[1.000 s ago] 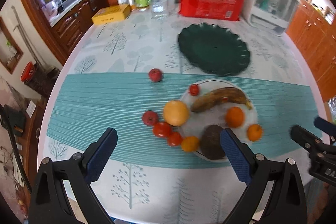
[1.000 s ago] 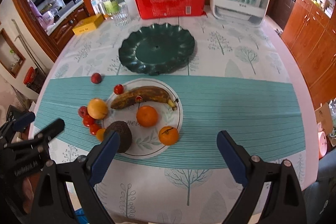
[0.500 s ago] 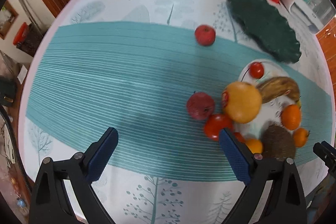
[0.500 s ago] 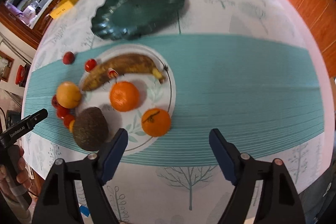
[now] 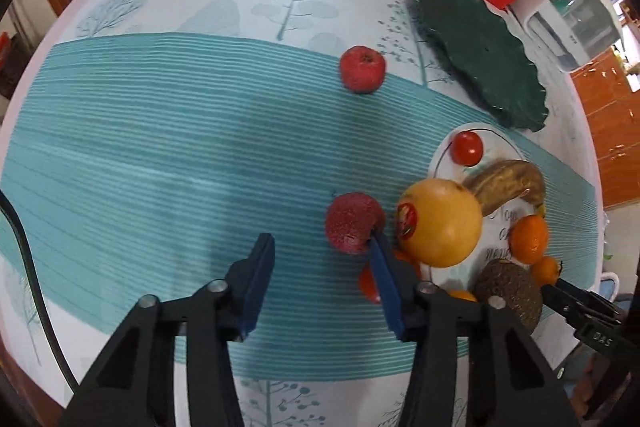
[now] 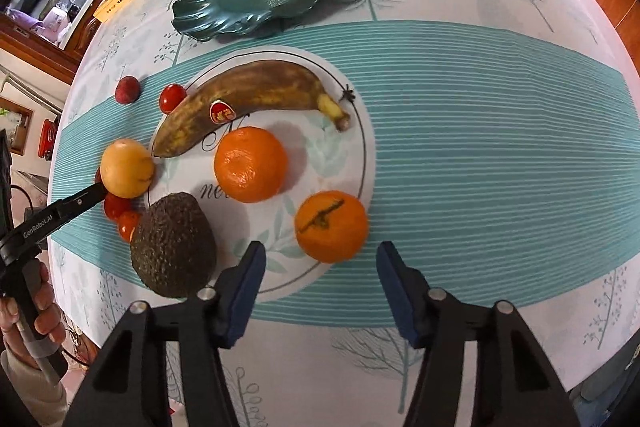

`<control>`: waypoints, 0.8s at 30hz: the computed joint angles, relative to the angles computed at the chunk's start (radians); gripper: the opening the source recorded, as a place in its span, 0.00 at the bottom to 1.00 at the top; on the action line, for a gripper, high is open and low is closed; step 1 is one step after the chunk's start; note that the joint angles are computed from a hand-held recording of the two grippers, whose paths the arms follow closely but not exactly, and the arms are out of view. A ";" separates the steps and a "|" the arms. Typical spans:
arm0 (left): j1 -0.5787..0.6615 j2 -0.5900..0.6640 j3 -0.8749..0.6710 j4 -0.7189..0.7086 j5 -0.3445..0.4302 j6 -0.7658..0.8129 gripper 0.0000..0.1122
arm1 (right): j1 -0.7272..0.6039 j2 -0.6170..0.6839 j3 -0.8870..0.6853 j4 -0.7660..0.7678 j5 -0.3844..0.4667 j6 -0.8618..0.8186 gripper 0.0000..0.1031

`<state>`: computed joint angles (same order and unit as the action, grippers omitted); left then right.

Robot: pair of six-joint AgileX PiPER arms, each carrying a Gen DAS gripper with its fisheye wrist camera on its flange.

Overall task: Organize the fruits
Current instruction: 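Grasp the red apple with the left tool while the right tool grasps a tangerine, then carry the apple with the left tool while the right tool carries the tangerine onto the green plate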

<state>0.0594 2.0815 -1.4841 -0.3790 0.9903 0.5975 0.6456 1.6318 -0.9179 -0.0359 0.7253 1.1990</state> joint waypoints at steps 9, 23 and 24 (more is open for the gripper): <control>-0.037 0.016 -0.025 -0.009 0.013 0.026 0.30 | -0.024 0.034 -0.004 0.001 -0.010 -0.005 0.40; -0.058 0.071 -0.088 0.001 0.000 -0.004 0.27 | -0.038 0.059 -0.002 -0.014 -0.052 -0.018 0.40; -0.057 0.070 -0.085 -0.001 -0.004 -0.001 0.27 | -0.034 0.061 -0.005 -0.025 -0.048 -0.014 0.39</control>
